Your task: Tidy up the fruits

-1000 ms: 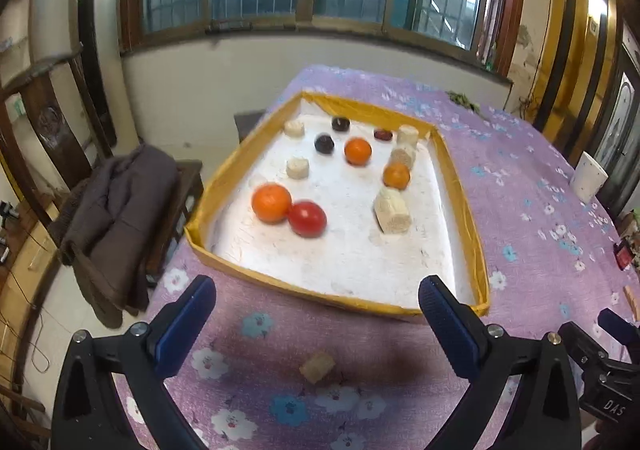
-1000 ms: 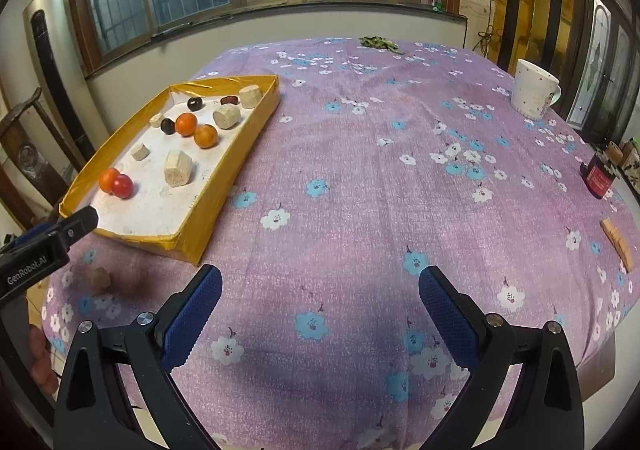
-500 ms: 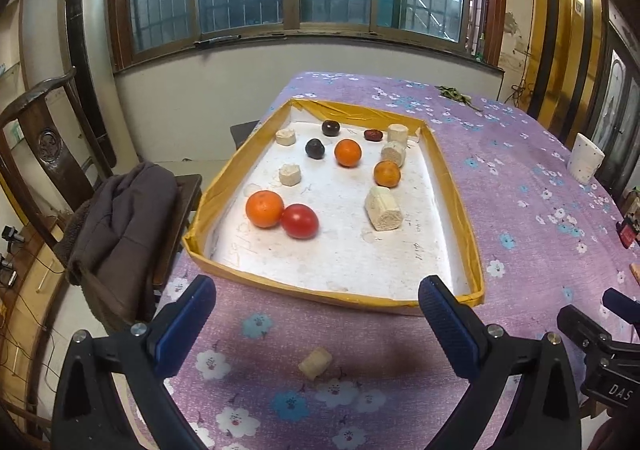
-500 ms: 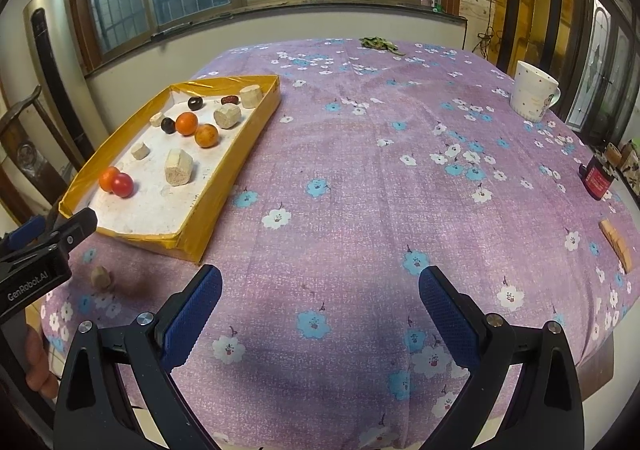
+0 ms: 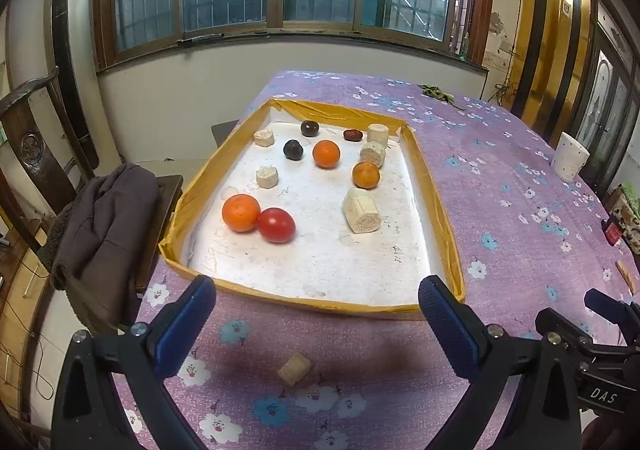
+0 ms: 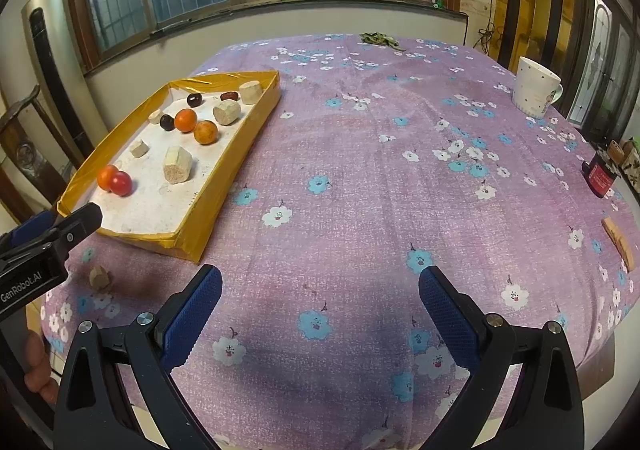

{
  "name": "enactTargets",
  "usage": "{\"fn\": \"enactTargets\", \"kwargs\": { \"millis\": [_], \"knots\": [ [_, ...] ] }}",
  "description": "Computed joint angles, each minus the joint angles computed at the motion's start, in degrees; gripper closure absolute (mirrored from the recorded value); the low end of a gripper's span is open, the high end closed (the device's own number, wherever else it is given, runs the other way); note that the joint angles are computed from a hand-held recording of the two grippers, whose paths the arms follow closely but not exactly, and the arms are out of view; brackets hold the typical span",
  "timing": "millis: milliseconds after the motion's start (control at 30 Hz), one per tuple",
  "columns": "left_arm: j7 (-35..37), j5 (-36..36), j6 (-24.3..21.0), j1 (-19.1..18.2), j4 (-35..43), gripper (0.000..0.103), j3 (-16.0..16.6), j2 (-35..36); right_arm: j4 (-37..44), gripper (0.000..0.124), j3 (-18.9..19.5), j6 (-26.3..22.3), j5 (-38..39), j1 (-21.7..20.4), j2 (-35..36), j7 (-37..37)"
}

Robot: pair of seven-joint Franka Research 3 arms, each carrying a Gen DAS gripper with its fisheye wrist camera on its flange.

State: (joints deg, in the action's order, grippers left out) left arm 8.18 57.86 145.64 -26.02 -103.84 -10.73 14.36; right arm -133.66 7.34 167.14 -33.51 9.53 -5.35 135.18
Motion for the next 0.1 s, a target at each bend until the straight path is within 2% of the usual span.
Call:
{"fn": "enactTargets", "kwargs": {
  "millis": [100],
  "knots": [
    [-0.2, 1.1, -1.3, -0.5, 0.3, 0.001, 0.1, 0.1, 0.1, 0.024, -0.1, 0.1, 0.1, 0.1, 0.1, -0.1]
  ]
}}
